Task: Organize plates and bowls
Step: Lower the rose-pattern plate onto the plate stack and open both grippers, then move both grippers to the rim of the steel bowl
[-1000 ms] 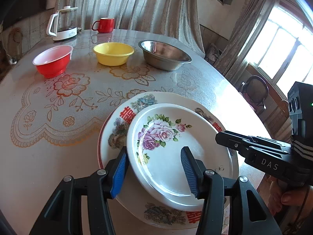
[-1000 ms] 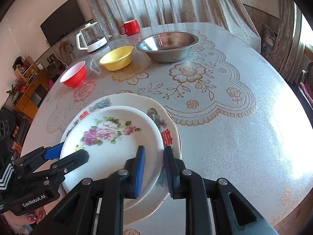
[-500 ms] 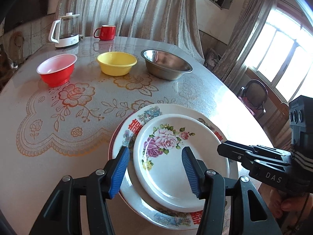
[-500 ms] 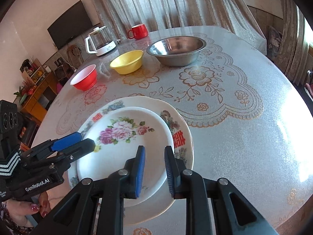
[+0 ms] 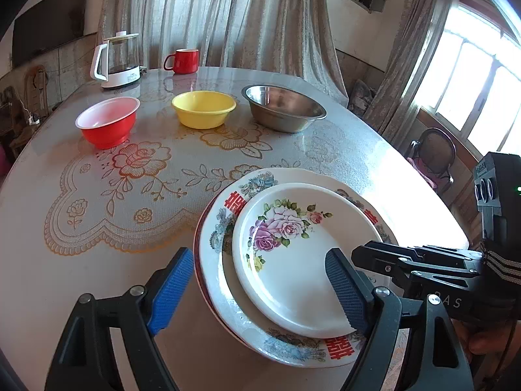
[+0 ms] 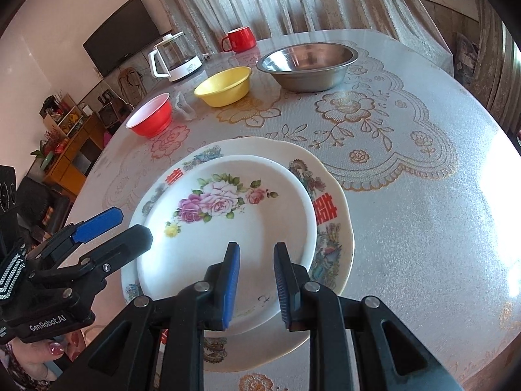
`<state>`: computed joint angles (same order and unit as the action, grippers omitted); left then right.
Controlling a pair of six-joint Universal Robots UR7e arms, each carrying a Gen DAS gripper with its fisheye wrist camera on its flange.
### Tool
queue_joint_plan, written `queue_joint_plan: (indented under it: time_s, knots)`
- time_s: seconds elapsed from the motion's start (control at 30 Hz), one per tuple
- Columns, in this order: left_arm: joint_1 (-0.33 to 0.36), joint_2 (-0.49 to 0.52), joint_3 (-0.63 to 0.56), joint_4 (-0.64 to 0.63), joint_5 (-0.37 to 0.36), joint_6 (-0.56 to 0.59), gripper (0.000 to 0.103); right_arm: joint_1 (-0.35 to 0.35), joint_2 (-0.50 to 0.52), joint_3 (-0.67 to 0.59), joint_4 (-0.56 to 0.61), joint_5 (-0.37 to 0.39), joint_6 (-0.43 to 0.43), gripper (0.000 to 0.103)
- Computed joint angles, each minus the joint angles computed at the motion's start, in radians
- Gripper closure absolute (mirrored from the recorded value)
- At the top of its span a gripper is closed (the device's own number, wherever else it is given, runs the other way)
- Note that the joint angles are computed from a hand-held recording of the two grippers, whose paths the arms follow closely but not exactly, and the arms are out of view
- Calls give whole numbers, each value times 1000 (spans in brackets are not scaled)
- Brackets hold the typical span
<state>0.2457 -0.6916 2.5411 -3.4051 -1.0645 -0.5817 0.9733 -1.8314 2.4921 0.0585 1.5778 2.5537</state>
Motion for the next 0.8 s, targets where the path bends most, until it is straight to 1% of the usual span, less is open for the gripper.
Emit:
queue_joint_plan:
  time_s: [0.23, 0.37, 0.5, 0.67, 0.8]
  knots:
    - [-20, -9, -8, 51, 37, -23, 11, -3, -2, 7, 6, -15, -2, 78]
    - [-22, -21, -14, 76, 53, -30, 9, -23, -24, 10, 17, -53, -12, 74]
    - [-4, -32, -29, 95, 50, -22, 8, -64, -40, 0, 48, -109, -12, 74]
    - [18, -42, -56, 133, 62, -21, 7, -76, -68, -26, 78, -123, 4, 73]
    - [37, -45, -74, 140, 54, -16, 5, -87, -85, -48, 101, -135, 20, 73]
